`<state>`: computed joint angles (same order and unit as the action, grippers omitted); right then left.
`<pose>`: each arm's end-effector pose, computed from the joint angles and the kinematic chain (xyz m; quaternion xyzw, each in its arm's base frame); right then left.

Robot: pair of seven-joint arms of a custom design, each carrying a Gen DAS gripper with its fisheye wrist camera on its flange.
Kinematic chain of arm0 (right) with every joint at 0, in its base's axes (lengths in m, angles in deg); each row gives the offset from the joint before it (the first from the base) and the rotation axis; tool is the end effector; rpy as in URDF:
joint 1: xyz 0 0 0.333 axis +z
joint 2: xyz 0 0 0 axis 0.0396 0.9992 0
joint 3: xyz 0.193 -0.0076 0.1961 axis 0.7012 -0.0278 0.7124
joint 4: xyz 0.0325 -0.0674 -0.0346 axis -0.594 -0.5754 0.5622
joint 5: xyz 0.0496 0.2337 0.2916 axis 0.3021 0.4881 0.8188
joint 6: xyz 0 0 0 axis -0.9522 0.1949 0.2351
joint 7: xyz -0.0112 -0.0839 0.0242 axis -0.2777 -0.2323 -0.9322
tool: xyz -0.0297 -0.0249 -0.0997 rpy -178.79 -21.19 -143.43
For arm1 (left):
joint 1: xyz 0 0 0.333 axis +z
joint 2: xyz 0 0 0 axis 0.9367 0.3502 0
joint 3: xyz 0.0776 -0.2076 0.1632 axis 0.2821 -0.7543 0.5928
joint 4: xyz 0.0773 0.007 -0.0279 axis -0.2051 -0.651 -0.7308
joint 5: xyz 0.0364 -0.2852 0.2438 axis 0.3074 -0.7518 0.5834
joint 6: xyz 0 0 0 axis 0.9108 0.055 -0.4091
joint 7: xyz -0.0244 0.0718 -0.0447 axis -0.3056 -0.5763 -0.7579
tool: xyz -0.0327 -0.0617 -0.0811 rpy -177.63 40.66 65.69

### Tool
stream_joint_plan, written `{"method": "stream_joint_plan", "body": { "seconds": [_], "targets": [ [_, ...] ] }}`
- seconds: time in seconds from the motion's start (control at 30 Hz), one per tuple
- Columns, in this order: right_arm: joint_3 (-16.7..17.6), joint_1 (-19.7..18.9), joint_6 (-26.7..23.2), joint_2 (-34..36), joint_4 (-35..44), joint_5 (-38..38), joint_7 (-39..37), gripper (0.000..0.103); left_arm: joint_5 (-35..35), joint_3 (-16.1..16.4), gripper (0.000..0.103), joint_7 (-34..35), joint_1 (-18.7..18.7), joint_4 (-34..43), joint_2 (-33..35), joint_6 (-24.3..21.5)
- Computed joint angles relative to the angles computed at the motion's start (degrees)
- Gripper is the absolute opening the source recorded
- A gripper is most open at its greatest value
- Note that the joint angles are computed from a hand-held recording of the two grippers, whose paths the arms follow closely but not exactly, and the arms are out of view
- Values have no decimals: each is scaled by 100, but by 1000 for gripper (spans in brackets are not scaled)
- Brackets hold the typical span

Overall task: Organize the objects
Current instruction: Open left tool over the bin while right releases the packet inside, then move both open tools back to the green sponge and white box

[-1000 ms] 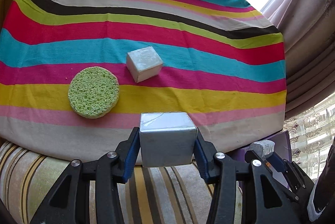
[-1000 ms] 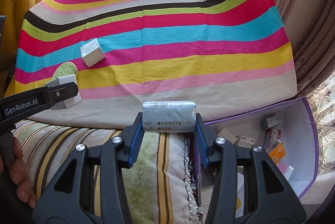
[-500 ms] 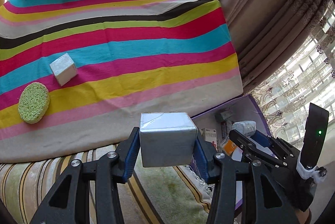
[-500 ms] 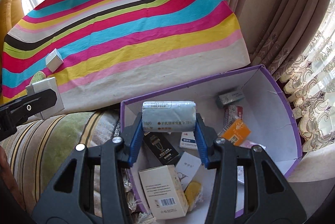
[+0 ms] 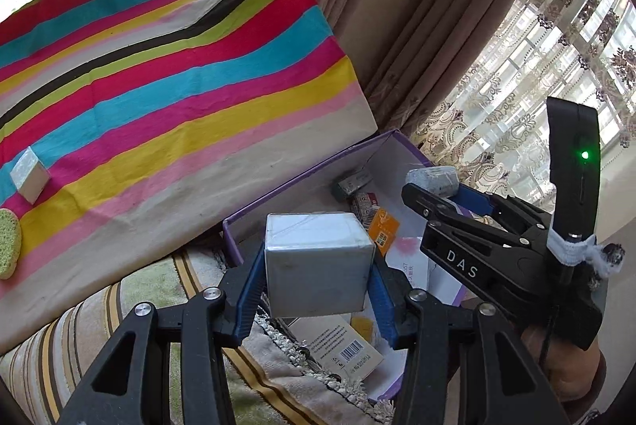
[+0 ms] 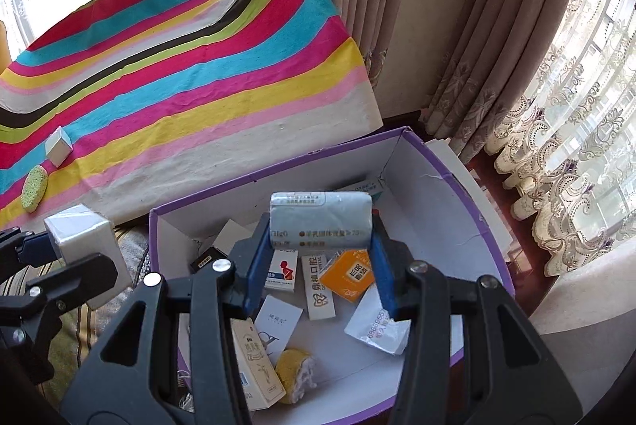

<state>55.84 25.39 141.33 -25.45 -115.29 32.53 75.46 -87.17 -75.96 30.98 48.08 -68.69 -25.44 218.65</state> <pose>0.6132 0.2747 0.5634 -0.6984 0.6492 -0.2364 0.1866 0.6189 -0.3510 0.5341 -0.6368 0.7026 -0.3143 0.0454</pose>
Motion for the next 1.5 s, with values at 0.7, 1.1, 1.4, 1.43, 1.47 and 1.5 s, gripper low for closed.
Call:
{"method": "stream_joint_plan", "body": {
  "seconds": [0.7,1.1,1.4,1.43,1.47,1.5],
  "targets": [
    [-3,35,-26,3,89,-83,-43,73,-110,25,72,-41,83,-262,-174,230],
    [40,181,-141,141,396,-81,-228,74,-71,72,72,-201,323,-1026,-729,550],
    [45,386,-340,393,849,-101,-410,74,-70,123,72,-318,613,-1819,-1289,833],
    [47,406,-355,427,905,-87,-433,74,-58,130,72,-328,642,-1906,-1352,856],
    [53,424,-374,467,969,-58,-458,74,-55,136,72,-338,676,-2008,-1423,888],
    [63,435,-389,506,1031,-14,-494,74,-66,138,72,-348,712,-2097,-1484,913]
  ]
}}
